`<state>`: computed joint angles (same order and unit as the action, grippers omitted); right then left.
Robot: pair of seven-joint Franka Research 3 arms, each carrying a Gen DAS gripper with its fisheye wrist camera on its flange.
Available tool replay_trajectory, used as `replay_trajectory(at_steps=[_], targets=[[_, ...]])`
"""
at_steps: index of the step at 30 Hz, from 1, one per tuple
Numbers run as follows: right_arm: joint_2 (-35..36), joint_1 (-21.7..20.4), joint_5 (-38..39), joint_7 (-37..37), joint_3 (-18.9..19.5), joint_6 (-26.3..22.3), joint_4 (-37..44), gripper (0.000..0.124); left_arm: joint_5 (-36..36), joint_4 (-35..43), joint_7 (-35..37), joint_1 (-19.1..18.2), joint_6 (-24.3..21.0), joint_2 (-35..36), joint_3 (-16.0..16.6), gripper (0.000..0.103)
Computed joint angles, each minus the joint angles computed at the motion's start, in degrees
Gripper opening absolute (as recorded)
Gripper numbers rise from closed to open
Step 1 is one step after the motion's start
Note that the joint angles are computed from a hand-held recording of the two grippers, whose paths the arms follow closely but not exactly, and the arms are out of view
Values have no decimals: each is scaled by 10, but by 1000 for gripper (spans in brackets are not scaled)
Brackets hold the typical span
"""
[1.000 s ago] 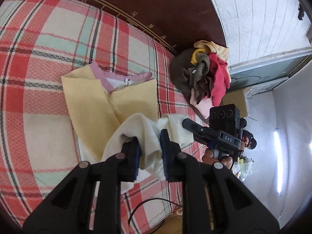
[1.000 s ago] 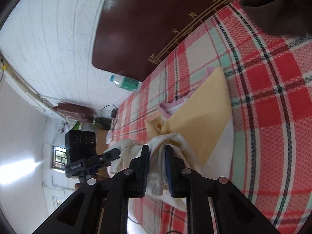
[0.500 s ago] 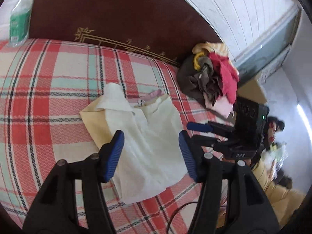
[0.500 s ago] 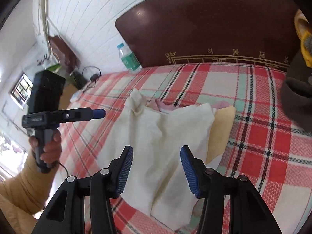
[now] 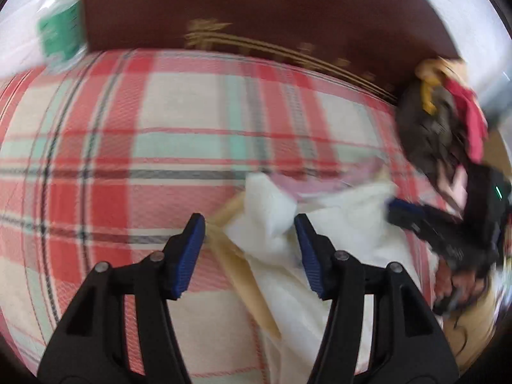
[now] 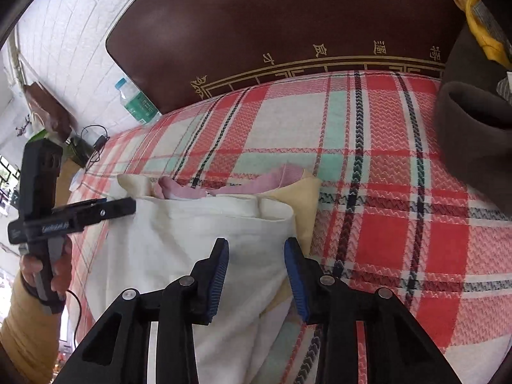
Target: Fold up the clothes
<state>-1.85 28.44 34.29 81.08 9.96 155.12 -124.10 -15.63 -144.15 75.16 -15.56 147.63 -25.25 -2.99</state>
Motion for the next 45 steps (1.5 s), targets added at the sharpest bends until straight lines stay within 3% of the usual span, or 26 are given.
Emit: replay_trajectory(at_steps=[2, 5, 8, 10, 12, 16, 21, 23, 24, 25, 26, 29, 32, 35, 39, 45], targets=[[-17, 0, 10, 1, -2, 2, -14, 42, -51, -18, 27, -19, 3, -14, 31, 59], [-56, 11, 125, -89, -16, -4, -44, 58, -130, -75, 107, -63, 36, -83, 71, 59], [-90, 17, 170, -117, -23, -7, -79, 80, -159, -130, 139, -86, 31, -165, 86, 76], [-100, 23, 194, -129, -30, -22, -90, 81, -181, -156, 157, -112, 21, -206, 105, 83], [-100, 27, 213, -141, -32, -34, -94, 81, -203, -166, 172, -135, 9, -221, 118, 84], [-81, 32, 231, -163, -23, -17, -88, 83, -233, -149, 184, -154, 15, -169, 114, 84], [-47, 44, 296, -257, -16, 5, -62, 80, -317, -132, 248, -182, 61, -126, 126, 85], [-38, 41, 300, -262, -12, 1, -55, 66, -340, -129, 262, -180, 73, -117, 117, 83], [-34, 38, 296, -260, -10, -1, -51, 52, -340, -128, 260, -172, 79, -114, 104, 74], [-30, 36, 291, -254, -9, -6, -48, 27, -328, -127, 247, -158, 78, -109, 89, 68], [-25, 32, 285, -242, -8, -15, -45, 17, -313, -126, 228, -143, 77, -106, 73, 58], [-22, 24, 318, -243, -11, -40, -41, 14, -288, -123, 188, -127, 70, -102, 56, 31], [-28, 18, 363, -243, -13, -64, -40, 12, -293, -120, 175, -132, 59, -103, 65, 18], [-42, 17, 392, -236, -12, -81, -38, 12, -329, -120, 195, -146, 50, -127, 91, 15], [-55, 29, 424, -233, -5, -90, -13, 12, -310, -118, 191, -119, 15, -189, 94, 15], [7, 66, 459, -239, 27, -90, 97, 12, -169, -121, 121, -1, -108, -330, 99, 15]])
